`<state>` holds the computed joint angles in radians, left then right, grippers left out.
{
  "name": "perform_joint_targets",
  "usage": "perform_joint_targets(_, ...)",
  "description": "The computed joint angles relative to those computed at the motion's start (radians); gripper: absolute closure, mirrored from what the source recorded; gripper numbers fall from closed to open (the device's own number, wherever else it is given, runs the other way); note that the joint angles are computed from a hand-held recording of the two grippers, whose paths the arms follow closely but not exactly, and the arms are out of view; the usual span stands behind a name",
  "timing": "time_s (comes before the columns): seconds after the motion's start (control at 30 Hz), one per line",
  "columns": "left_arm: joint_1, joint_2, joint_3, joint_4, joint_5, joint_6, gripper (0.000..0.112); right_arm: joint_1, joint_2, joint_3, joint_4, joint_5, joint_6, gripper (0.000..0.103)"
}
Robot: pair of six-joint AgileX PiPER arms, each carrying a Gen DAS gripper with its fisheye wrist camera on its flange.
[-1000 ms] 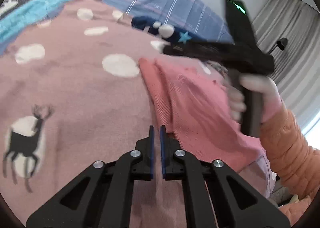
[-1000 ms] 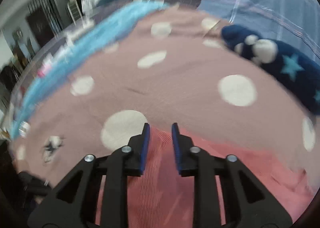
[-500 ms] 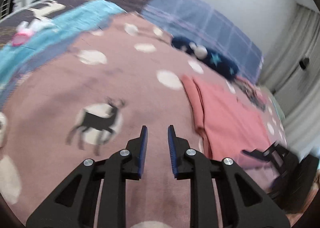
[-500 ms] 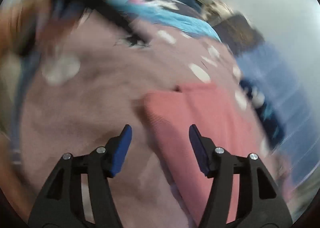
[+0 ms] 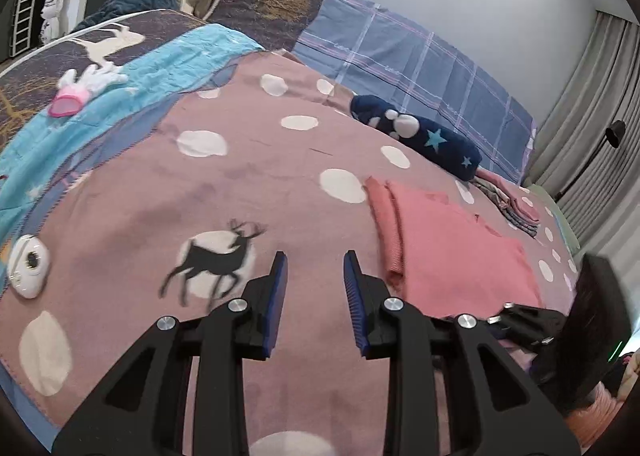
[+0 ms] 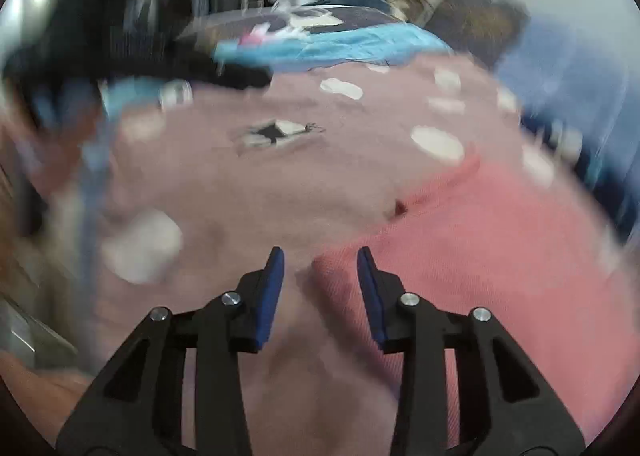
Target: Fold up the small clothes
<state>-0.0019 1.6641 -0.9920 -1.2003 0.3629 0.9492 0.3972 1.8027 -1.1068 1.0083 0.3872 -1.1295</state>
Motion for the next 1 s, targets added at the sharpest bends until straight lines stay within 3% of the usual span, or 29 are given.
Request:
perform_joint_targets(0.1,-0.075,0.011,-0.035,0.037,0.006,-0.01,0.083,-0.269,-0.119,0.106,0.242,0.169,-0.139,0.066)
perform_joint_targets(0.17,-0.146,0.031,-0.077,0.131,0.004,-0.072,0.083,-0.469,-0.201,0.185,0.265,0.174,-0.157,0.066)
perform_joint_targets(0.23,-0.238,0.07,-0.141,0.246,0.009,-0.153,0.082,-0.639,-0.23,0.208,0.181,0.149,-0.073,0.066)
perform_joint_targets(0.27,-0.292,0.102,-0.186,0.296,0.022,-0.192,0.082,-0.739,-0.221,0.203,0.145,0.169,-0.022,0.066)
perform_joint_targets(0.33,-0.398,0.173,-0.287,0.403,0.053,-0.288,0.08,-0.933,-0.148,0.157,0.132,0.301,0.01,0.066)
perform_joint_targets(0.43,-0.549,0.297,-0.468,0.565,0.109,-0.426,0.08,-1.083,-0.051,0.097,0.127,0.408,0.016,0.067)
perform_joint_targets(0.53,-0.695,0.443,-0.692,0.713,0.204,-0.537,0.08,-1.139,0.042,0.023,0.118,0.471,0.012,0.067)
perform_joint_targets(0.63,-0.827,0.576,-0.904,0.877,0.283,-0.628,0.071,-1.139,0.13,-0.073,0.111,0.528,0.024,0.067)
perform_joint_targets(0.77,-0.932,0.707,-1.111,1.047,0.379,-0.726,0.056,-1.088,0.273,-0.298,0.038,0.59,0.109,0.067)
perform_joint_targets(0.9,-0.991,0.827,-1.313,1.23,0.493,-0.842,0.053,-1.048,0.418,-0.521,-0.016,0.68,0.221,0.067)
perform_joint_targets(0.97,-1.0,0.873,-1.39,1.256,0.54,-0.872,0.053,-1.026,0.486,-0.633,-0.02,0.732,0.268,0.062)
perform_joint_targets(1.0,-0.998,0.885,-1.411,1.248,0.552,-0.875,0.053,-1.015,0.509,-0.677,-0.027,0.749,0.288,0.054)
